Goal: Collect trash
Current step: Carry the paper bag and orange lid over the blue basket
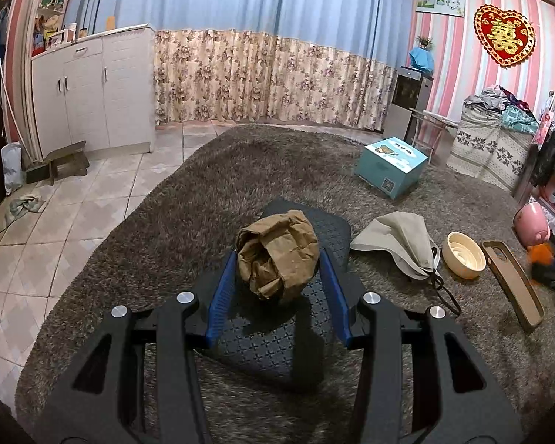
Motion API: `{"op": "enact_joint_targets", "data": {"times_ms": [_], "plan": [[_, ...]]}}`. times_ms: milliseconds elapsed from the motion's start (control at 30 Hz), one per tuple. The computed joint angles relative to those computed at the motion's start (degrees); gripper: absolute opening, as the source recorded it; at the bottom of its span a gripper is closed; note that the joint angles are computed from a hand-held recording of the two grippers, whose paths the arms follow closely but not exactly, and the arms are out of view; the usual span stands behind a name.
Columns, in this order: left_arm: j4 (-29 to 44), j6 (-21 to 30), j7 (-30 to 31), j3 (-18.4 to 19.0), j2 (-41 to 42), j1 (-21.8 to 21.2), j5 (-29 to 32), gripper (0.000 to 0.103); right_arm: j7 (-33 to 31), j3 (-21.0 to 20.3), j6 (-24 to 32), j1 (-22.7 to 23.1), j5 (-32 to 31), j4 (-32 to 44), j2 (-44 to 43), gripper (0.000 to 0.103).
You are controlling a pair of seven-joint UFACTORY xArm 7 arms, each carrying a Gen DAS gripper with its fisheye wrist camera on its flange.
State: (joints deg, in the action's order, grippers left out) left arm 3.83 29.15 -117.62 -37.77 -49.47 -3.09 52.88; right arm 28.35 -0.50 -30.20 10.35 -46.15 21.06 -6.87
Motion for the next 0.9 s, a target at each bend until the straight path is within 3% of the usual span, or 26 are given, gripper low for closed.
{"op": "enact_joint_targets", "data": {"times_ms": [67,233,267,367,533,667,900], "plan": [[-0.4,0.5,1.1,0.8,-0.9,-1.2,-0.5,0.045,1.3,-3.3,-0.7,-2.0,-3.0,-2.4,-3.9,0.041],[2.4,6.3,3.2,-1.3,-1.2,-4.4,-1.7,0.045,0.8,-12.6,-0.7,-7.2,-8.2,-6.3,-11.4,0.041],[3.2,6.4,3.3,-1.1,-1.2,-4.7,-1.5,0.045,2.5,-16.4,-1.1,-8.2,-11.6,-6.2,-12.1,0.041],[6.2,3.1,2.4,-0.8,-0.3,-3.6,0.8,0.045,7.1,-22.6,-3.1,-12.1,-19.4,-3.8,-11.0,0.041],[15.6,1.6,1.2,-6.8,6.1,1.7,6.1,0.045,8.3,-25.2,-6.2,-19.1,-23.0,0.2,-7.2,0.041],[24.9,0.5,-2.7,-11.5,14.9,7.0,14.9,0.045,10.1,-26.4,-8.9,-24.0,-25.0,3.4,-2.8,0.041],[40.3,7.8,-8.4,-21.7,33.5,12.3,29.9,0.045,14.8,-25.6,-13.1,-31.4,-28.0,8.9,4.0,0.041]]}}
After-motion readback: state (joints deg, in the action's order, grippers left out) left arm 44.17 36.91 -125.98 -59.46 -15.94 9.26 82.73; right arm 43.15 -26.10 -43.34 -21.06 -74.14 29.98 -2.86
